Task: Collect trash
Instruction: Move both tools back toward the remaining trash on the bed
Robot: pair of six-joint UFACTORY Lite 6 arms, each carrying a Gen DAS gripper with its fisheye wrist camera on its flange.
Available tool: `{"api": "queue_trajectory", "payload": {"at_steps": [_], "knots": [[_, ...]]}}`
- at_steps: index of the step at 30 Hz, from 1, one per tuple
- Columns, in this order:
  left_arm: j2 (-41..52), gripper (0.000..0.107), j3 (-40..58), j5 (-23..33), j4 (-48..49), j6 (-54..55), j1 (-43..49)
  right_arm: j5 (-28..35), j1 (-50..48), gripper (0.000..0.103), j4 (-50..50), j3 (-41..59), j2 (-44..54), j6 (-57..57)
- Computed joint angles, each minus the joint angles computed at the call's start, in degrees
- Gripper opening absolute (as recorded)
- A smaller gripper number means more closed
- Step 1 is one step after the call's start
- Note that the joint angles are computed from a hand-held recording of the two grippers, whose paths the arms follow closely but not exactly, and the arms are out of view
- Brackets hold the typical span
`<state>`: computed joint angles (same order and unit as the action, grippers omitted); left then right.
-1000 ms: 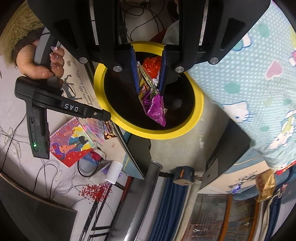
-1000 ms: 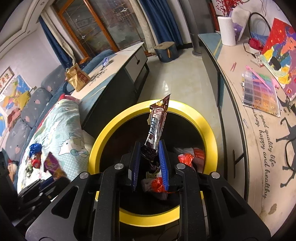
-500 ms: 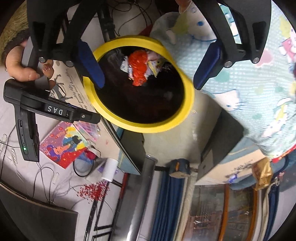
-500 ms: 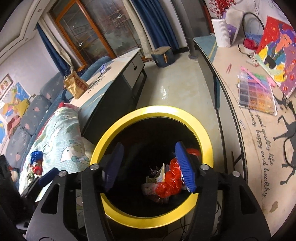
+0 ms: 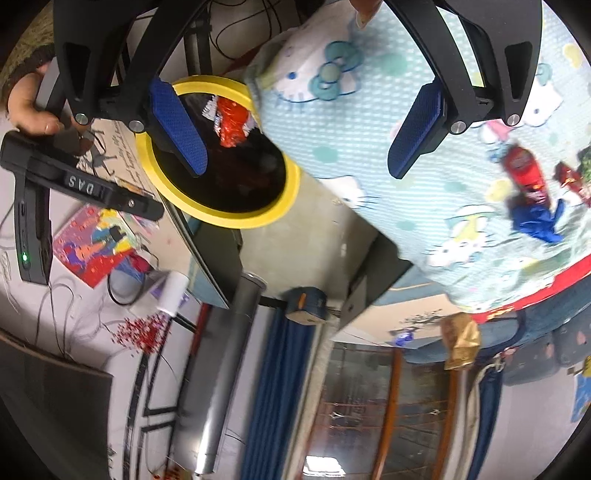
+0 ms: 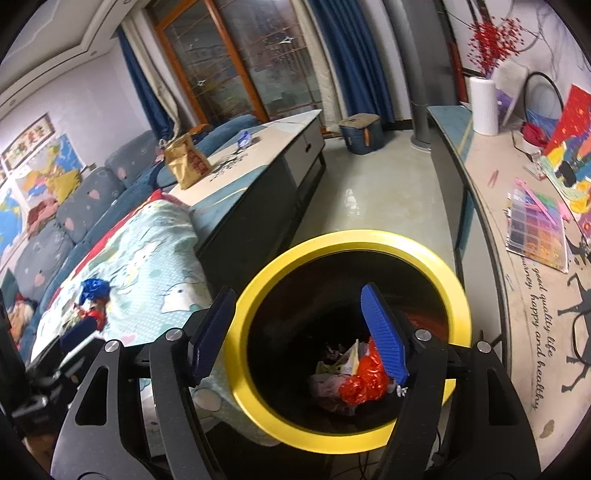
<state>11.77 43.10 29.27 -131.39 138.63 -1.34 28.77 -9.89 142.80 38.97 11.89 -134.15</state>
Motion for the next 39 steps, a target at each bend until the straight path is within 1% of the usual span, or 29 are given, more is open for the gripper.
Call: {"api": "queue_trajectory", "payload": {"at_steps": [3, 16, 22, 27, 31, 39], "knots": [[-1.59, 0.095, -1.00, 0.15, 0.12, -0.25, 2.08, -0.70, 2.43, 0.063, 1.82, -0.75, -1.38, -1.32], [-5.80, 0.096, -2.03, 1.76, 7.00, -6.83, 13.90, -1.90, 13.40, 0.063, 8.27, -2.24, -5.69, -6.95], [-6.61, 0.095, -1.52, 2.64, 9.18, -8.79, 19.63, -3.32, 19.43, 0.063, 13.85, -1.87, -6.34, -11.87], [-6.07, 0.096, -0.33, 3.81, 11.90, -11.07, 24.41, -4.59, 24.22, 0.063, 17.21, -0.40, -6.16, -14.99], [-5.20, 0.096, 0.70, 4.26, 13.42, -12.38, 27.33, -5.80, 28.34, 0.066, 21.11, 2.02, -4.96, -18.37], [-2.67, 0.096, 3.19, 5.29, 15.69, -14.25, 32.92, -8.24, 35.21, 0.066, 26.85, 7.48, -1.37, -24.22]]}}
